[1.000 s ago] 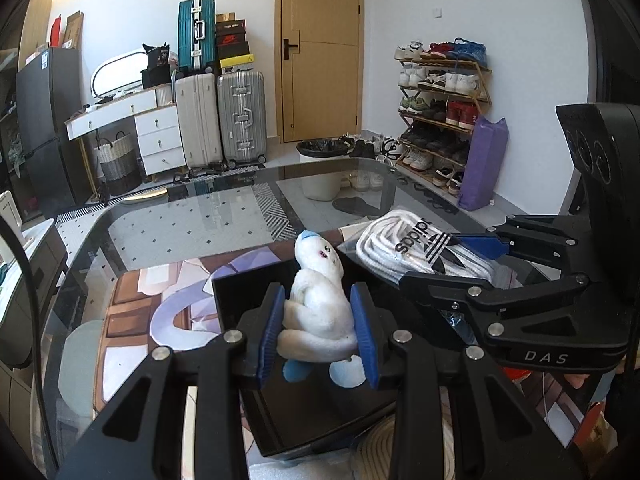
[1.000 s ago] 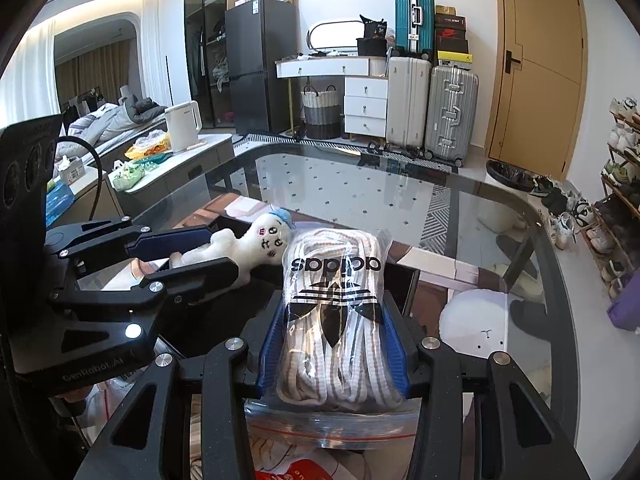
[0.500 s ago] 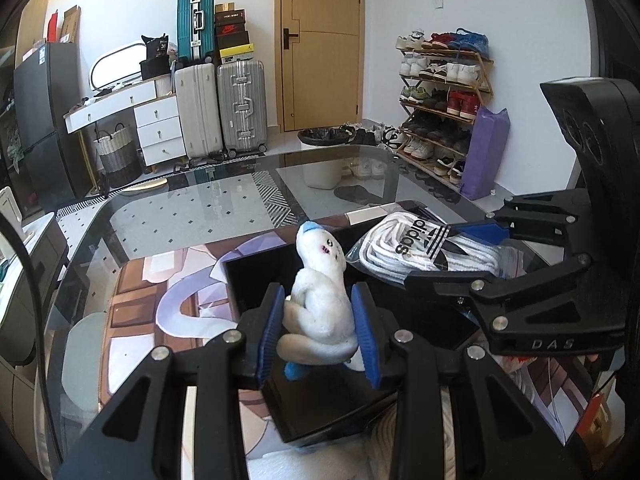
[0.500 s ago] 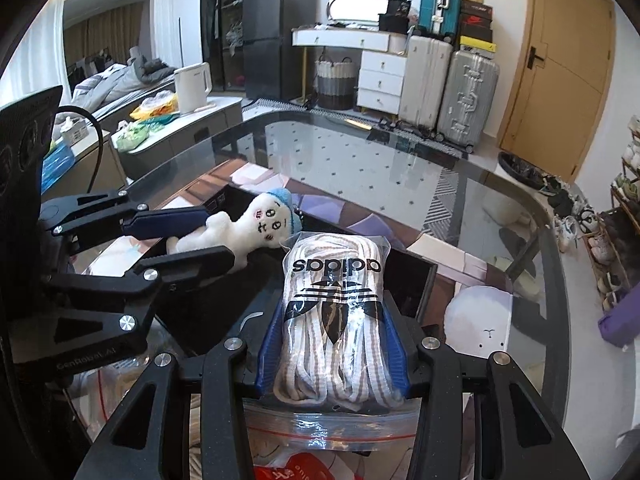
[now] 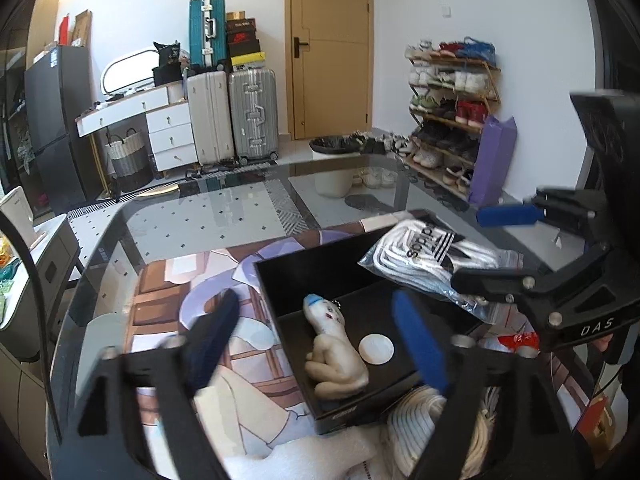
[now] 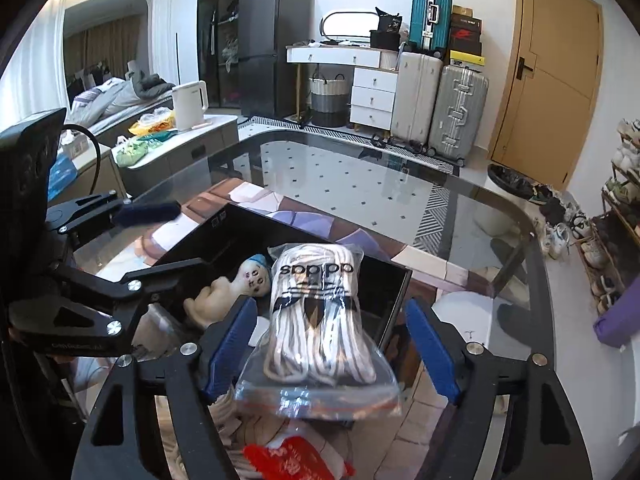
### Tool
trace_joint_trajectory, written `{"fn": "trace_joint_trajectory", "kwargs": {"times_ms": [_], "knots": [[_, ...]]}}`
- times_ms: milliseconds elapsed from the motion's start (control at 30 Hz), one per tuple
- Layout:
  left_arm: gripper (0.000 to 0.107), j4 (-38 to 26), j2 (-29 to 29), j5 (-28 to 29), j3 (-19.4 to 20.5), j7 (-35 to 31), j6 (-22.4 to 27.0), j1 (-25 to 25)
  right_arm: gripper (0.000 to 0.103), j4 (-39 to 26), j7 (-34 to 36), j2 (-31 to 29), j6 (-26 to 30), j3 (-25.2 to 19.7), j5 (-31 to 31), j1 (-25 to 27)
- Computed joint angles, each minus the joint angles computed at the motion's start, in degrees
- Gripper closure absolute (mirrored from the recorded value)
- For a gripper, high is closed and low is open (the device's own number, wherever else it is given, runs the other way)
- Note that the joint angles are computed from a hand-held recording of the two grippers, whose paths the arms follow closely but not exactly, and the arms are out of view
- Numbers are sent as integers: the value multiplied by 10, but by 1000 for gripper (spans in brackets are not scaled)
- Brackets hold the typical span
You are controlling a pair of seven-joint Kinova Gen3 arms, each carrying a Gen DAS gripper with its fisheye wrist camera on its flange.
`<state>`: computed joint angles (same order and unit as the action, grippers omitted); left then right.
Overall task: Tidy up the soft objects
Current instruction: 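Open the left gripper to drop the plush figure in the box while the right releases the adidas bag, then move the right gripper to the red packet while the left gripper moves to the white foam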
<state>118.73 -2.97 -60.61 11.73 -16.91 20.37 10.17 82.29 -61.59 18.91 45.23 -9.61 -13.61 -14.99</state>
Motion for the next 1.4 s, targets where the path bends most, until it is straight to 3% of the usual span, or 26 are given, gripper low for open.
{"fn": "trace_joint_trajectory", "kwargs": {"times_ms": [300,367,533,667,867,1133,1400], "knots": [[9,16,-15,-37,16,53,16,-9,24,14,47,5,16,-23,-55,14],[4,18,-18,-33,15,55,15,-11,24,14,43,3,12,-19,-56,9],[4,35,-33,-53,28,82,15,-23,24,39,21,-20,-13,-7,-38,-4],[4,41,-40,-51,34,79,17,-28,9,72,-1,-47,-43,0,-36,-2],[4,50,-55,-50,55,79,41,-28,2,129,-12,-89,-75,5,-73,24],[4,63,-86,28,52,11,35,-37,1,167,-5,-121,-75,17,-90,38],[4,74,-100,85,87,-39,38,-74,1,170,5,-138,-58,31,-92,45]]}}
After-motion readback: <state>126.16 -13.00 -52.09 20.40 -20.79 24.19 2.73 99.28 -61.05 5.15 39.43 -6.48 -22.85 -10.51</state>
